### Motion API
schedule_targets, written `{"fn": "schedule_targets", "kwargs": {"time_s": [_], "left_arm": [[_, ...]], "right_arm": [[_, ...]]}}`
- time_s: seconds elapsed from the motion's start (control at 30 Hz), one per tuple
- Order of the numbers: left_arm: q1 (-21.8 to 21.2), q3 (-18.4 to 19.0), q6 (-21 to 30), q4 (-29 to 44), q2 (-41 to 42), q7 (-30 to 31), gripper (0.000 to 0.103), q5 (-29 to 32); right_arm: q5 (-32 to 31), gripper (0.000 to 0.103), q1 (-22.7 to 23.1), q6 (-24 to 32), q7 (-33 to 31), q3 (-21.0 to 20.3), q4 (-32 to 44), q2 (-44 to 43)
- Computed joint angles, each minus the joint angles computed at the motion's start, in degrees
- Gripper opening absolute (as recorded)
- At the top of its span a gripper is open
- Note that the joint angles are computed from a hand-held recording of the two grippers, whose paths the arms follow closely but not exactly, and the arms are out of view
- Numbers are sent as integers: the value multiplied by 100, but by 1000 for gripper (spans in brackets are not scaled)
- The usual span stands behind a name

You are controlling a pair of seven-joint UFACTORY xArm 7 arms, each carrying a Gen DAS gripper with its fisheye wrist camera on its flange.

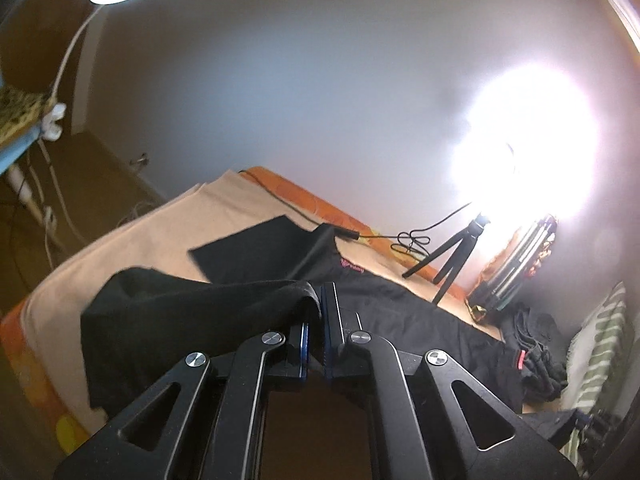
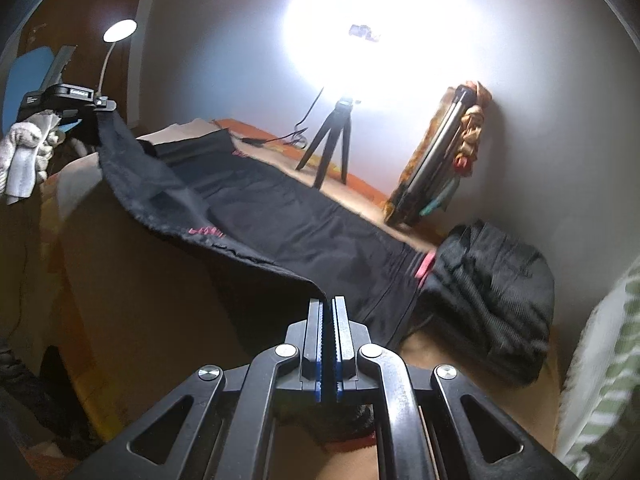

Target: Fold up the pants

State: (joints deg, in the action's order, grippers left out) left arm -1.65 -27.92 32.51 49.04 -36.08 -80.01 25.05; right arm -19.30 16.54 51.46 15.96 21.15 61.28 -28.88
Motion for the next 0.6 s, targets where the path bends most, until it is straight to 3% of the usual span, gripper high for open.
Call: {"fn": "schedule_targets", "kwargs": {"time_s": [0.23,0.6], "left_arm": [[391,-47,-47,787,1085,-112,4,585],[-7,160,940,2669,3456,213,4,1789]], "right_arm": [[-542,1,-265,-240,-248,-207,871,1193],[-1058,1,8,-408,-193,-1063,1946,3158]]}}
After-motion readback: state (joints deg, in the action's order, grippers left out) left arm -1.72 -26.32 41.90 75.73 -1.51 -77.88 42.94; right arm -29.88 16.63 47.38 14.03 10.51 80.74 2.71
